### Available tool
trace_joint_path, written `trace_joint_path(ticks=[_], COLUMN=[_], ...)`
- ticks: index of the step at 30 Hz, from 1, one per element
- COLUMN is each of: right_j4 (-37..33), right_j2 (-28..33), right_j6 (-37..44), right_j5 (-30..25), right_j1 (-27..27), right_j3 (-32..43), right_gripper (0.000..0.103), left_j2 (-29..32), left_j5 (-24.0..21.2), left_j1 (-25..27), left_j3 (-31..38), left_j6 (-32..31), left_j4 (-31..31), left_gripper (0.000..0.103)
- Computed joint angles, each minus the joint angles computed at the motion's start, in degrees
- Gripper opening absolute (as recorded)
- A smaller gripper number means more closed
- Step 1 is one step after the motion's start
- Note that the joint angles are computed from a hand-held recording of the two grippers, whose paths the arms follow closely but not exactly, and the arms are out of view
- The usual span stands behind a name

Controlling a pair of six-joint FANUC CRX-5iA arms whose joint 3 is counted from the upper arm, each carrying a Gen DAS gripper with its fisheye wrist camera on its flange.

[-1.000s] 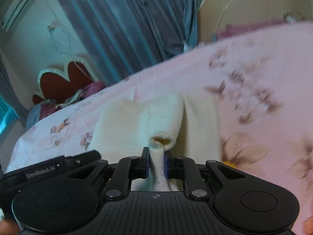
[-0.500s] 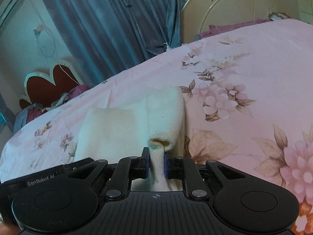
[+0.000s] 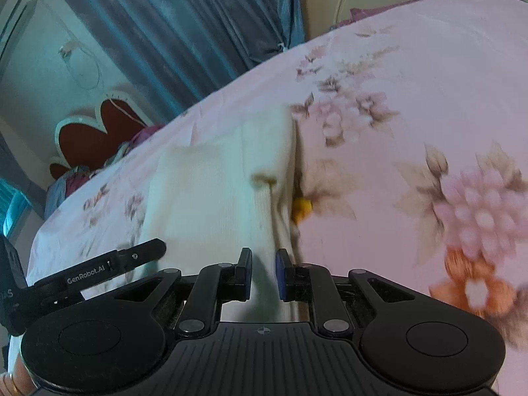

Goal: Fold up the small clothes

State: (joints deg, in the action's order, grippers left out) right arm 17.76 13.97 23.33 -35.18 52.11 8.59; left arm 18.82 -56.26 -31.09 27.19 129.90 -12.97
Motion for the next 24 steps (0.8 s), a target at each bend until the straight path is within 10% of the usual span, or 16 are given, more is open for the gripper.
trace_joint_path(ticks=[9,13,24], right_j4=[-2.5,-8.54,7.02], right_j2=[-3.05,-3.04,-1.03], right_j6=[0.11,4.03,-2.91], right_j5=[-0.94,-0.81,-9.82], right_j1=[2.13,1.92,4.08], right_j3=[-2.44,-0.81,-1.35], right_gripper=[0.014,0.012,0.005], left_j2=[-4.97,-5.99,-4.95], left_j5=[0.28,1.53,-0.89], left_j1=[-0.14,-0.18,-1.93], left_j3=[-6.97,-8.54,-6.18], left_j6=[-1.23,-2.86,-1.21], left_j4=[4.58,5.81,2.96], left_gripper=[0.063,0.028,0.036])
